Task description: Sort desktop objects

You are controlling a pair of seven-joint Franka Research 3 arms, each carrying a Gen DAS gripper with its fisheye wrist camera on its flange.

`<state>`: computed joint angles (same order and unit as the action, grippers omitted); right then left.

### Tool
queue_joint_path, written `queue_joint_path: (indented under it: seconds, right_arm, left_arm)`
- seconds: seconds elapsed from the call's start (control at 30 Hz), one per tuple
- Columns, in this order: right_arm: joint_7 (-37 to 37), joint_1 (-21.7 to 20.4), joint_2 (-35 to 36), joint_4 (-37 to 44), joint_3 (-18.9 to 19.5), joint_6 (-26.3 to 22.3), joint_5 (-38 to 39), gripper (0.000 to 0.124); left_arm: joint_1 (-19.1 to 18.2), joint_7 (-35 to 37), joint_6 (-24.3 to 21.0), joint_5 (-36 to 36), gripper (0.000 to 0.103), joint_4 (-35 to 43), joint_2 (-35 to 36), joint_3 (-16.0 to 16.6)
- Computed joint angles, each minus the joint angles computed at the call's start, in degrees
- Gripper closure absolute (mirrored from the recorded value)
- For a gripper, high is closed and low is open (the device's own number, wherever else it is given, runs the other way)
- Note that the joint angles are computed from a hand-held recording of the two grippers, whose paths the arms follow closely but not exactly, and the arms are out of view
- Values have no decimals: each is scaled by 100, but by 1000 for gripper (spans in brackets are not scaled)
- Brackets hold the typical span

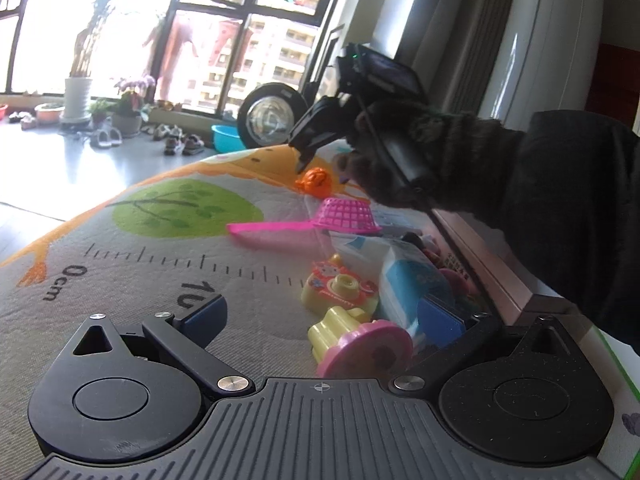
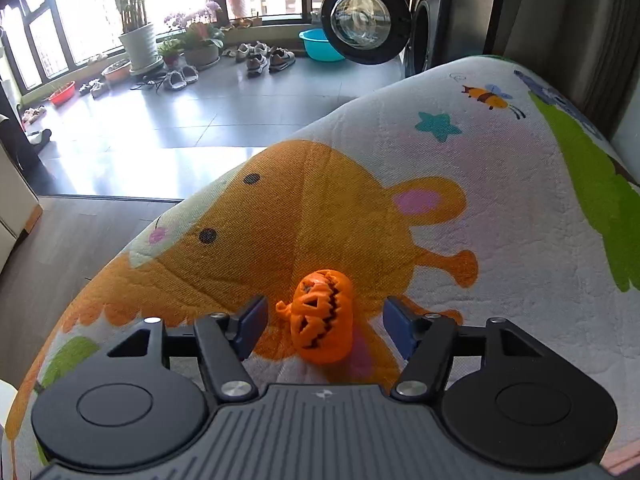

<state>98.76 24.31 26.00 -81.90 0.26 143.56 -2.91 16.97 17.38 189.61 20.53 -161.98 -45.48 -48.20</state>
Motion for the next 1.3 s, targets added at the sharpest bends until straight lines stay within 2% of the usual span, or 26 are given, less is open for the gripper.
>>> queue_joint_path:
  seconds: [0.07,0.1,0.17,0.27,0.37,0.4,0.53,0.6,0.67,0.73,0.8,0.83,0.9,0.97,1.0,1.03,1.07,1.13,1.17,1.23,1.3]
  right_arm:
    - [16,47,258,324,-42,-195,-83,76]
    - [-76,30,277,347,-20,-238,-76,79]
    - [-386,-103,91,122,118,-261,133,91]
    - [-1005,-412,-454,-445,391,-604,790,93]
    - [-1755,-540,-1255,-1425,518,-635,1171,97]
    - [-1971,-560,-1520,-1739,543,-672,1294,104]
    - [-2754,-626,-2430,-2672,545,-782,1863,103]
    - [-3033,-654,-2933,-3123,487,-678,2112,102]
    - [-3487,-661,-3512,-3680,399,-337,2442,94]
    - [-3967,-668,-4208,-4342,224,90,2854,79]
    - [-4233,-729,-4883,-4973,43,474,3097,74]
    - [-4256,-834,-5186,-5279,-8,736,3098,67]
    - [-3907,-1282,-5620,-5879,108,1501,2863,54]
    - [-3012,-2124,-5792,-6305,502,2047,2350,49]
    - [-2651,-2415,-5782,-6381,566,2071,2178,49]
    - [-2467,-2506,-5735,-6394,456,1947,2172,49]
    - [-2360,-2397,-5678,-6374,192,1744,2203,48]
    - [-2711,-1981,-5735,-6578,-248,2046,2522,43]
    - [-2708,-1925,-5717,-6571,-265,2044,2529,40]
    - [-2638,-1798,-5603,-6521,-269,2171,2614,27]
    - [-2732,-1504,-5413,-6481,-398,2406,2827,26]
  left_arm:
    - [37,18,46,19,0,6,-11,-40]
    - [41,29,58,19,0,7,0,-40]
    - [57,42,78,5,0,1,21,-41]
    - [59,82,85,-8,0,15,74,-29]
    - [53,113,75,-22,0,16,52,-43]
    - [61,117,61,-26,0,20,34,-62]
    - [61,148,28,4,0,35,10,-87]
    - [68,183,11,41,0,52,4,-104]
    - [82,192,-51,69,0,76,-40,-149]
    - [117,171,-108,98,0,99,-61,-197]
    - [111,130,-190,129,0,121,-59,-193]
    - [115,106,-230,151,0,139,-44,-190]
    - [68,74,-286,212,0,158,-13,-132]
    - [-60,106,-370,306,0,167,24,-6]
    - [-246,177,-464,375,0,178,96,150]
    - [-462,265,-553,448,0,188,197,341]
    - [-747,377,-672,519,0,202,313,579]
    - [-1275,606,-927,657,0,241,474,995]
    - [-1458,705,-1073,728,0,284,536,1127]
    - [-1657,751,-1349,842,0,366,585,1234]
    - [-1722,653,-1538,946,0,428,595,1251]
